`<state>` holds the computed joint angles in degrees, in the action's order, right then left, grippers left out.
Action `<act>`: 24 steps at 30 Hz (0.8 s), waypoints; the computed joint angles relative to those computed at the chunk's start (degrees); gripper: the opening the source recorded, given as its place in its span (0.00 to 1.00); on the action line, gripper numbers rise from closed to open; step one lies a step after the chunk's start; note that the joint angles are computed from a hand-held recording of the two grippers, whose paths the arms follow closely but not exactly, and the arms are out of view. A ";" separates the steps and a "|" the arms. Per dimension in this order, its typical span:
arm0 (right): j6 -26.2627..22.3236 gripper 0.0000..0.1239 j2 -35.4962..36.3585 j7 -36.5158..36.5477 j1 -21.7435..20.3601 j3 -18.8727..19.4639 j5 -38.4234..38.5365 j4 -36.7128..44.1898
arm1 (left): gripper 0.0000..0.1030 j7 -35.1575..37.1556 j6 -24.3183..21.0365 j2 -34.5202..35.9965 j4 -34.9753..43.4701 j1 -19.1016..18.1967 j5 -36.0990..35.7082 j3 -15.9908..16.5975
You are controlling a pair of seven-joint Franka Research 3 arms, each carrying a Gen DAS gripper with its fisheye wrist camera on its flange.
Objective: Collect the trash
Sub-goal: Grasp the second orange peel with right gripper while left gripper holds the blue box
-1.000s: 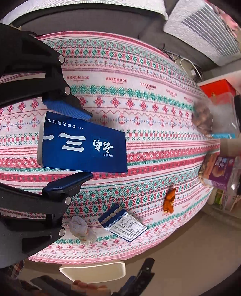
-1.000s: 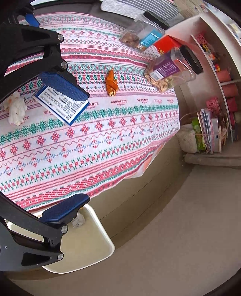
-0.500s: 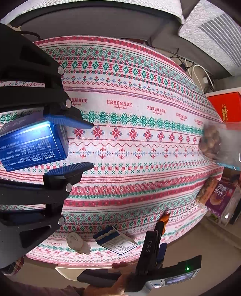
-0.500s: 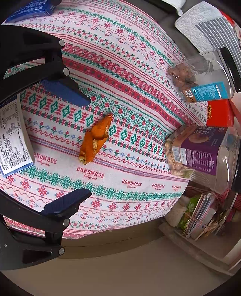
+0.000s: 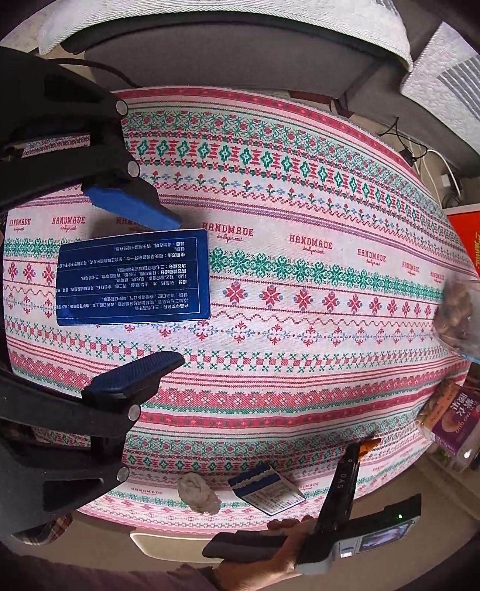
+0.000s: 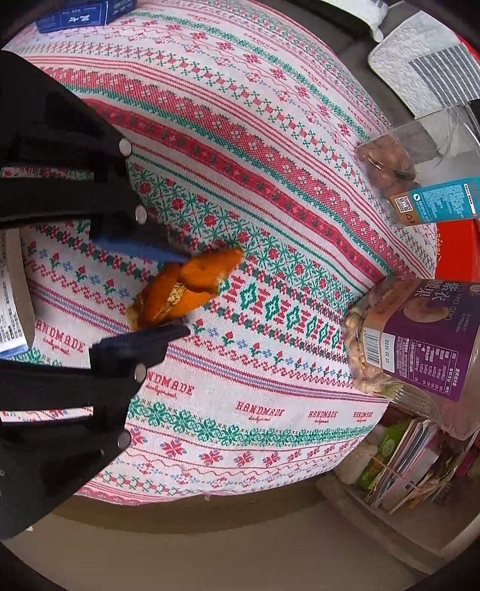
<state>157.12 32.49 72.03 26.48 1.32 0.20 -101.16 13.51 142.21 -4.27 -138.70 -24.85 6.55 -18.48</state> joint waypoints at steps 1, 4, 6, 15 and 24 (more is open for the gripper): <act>0.32 0.22 -0.49 0.55 0.35 -0.23 -0.10 -0.80 | 0.65 0.51 0.41 0.56 0.10 -0.02 -0.89 0.13; 0.24 0.22 -2.90 0.34 -1.26 1.83 2.76 -3.76 | 0.66 -0.32 -3.01 2.28 2.01 0.06 -0.18 -0.01; 0.66 0.21 -5.25 -0.70 -3.27 4.09 6.54 -6.52 | 0.66 0.69 -4.28 3.13 2.74 -0.06 -1.28 -0.07; 4.07 0.21 -15.85 -3.95 -5.28 7.58 15.89 -17.95 | 0.71 0.31 -3.68 1.74 0.37 -0.88 -4.72 -0.39; -1.06 0.21 -23.56 -12.66 -7.18 10.07 34.40 -23.41 | 0.55 0.63 1.44 3.86 0.75 -1.02 -1.25 -0.52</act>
<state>156.06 8.93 59.37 19.30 11.39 34.60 -124.56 14.14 143.65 -0.41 -137.95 -25.88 5.30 -19.00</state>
